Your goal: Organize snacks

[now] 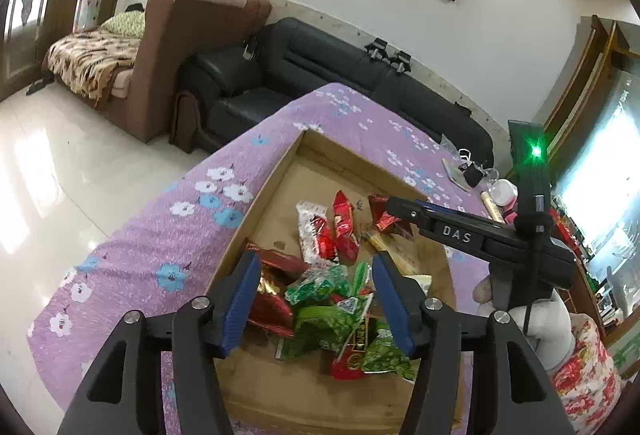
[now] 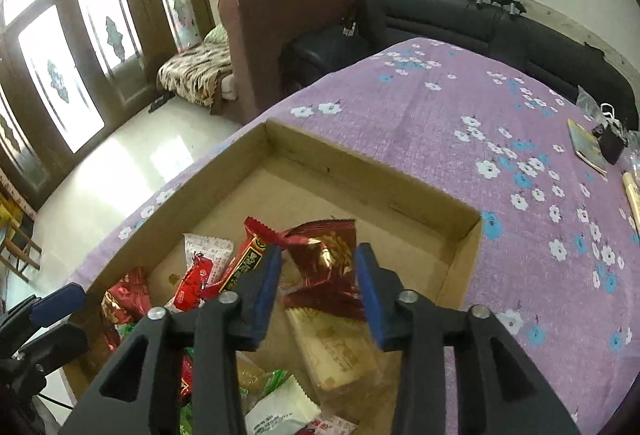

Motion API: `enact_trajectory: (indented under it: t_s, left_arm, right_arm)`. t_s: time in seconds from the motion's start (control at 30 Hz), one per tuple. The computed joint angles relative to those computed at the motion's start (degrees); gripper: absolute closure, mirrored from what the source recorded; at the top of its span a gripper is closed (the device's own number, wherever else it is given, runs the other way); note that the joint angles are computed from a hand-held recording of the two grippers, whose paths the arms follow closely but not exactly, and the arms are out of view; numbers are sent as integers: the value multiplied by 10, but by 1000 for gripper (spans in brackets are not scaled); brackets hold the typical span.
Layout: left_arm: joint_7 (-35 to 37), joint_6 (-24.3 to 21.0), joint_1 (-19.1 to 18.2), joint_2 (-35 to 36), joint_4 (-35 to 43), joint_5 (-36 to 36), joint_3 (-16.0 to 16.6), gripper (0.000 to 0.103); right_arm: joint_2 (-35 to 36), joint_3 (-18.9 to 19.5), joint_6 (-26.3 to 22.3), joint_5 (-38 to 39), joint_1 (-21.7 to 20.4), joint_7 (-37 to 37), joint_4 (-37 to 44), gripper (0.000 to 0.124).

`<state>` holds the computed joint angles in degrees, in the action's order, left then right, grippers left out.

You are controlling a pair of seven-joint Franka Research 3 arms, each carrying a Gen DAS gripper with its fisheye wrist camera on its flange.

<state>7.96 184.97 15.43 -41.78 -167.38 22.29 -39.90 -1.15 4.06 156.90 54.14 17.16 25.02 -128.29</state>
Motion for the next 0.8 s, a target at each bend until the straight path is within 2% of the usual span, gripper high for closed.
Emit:
enact_trajectory:
  t_s: [0.13,0.3,0.47,0.53,0.6,0.73,0.8]
  left_arm:
    - [-8,-29,-4,-25,7,7,-13,37]
    - [-27,-87,-18,-50,25,40,-20,29]
    - [-64,-193,-31,-64,61,65,-44,6]
    - [-85,-249,-36,-72,78,71,-59,2]
    - [-100,-291,-42,-75,93,80,-68,1]
    - [-119,-341,-52,-67,120,107,-78,1]
    - [-114,-391,-58,-44,146,113,-86,1]
  right_arm:
    - [-34,-13,-29,44,-7,-23,-18,79]
    - [-92,-38,-52,93,-12,-65,-62,74]
    - [-157,-63,-45,136,-11,-111,-122,68]
    - [-180,-73,-44,151,-10,-128,-143,66]
    - [-202,-84,-50,164,-11,-142,-164,64]
    - [-236,-96,-54,175,-15,-158,-195,63]
    - [-255,-100,-57,176,-18,-164,-213,62]
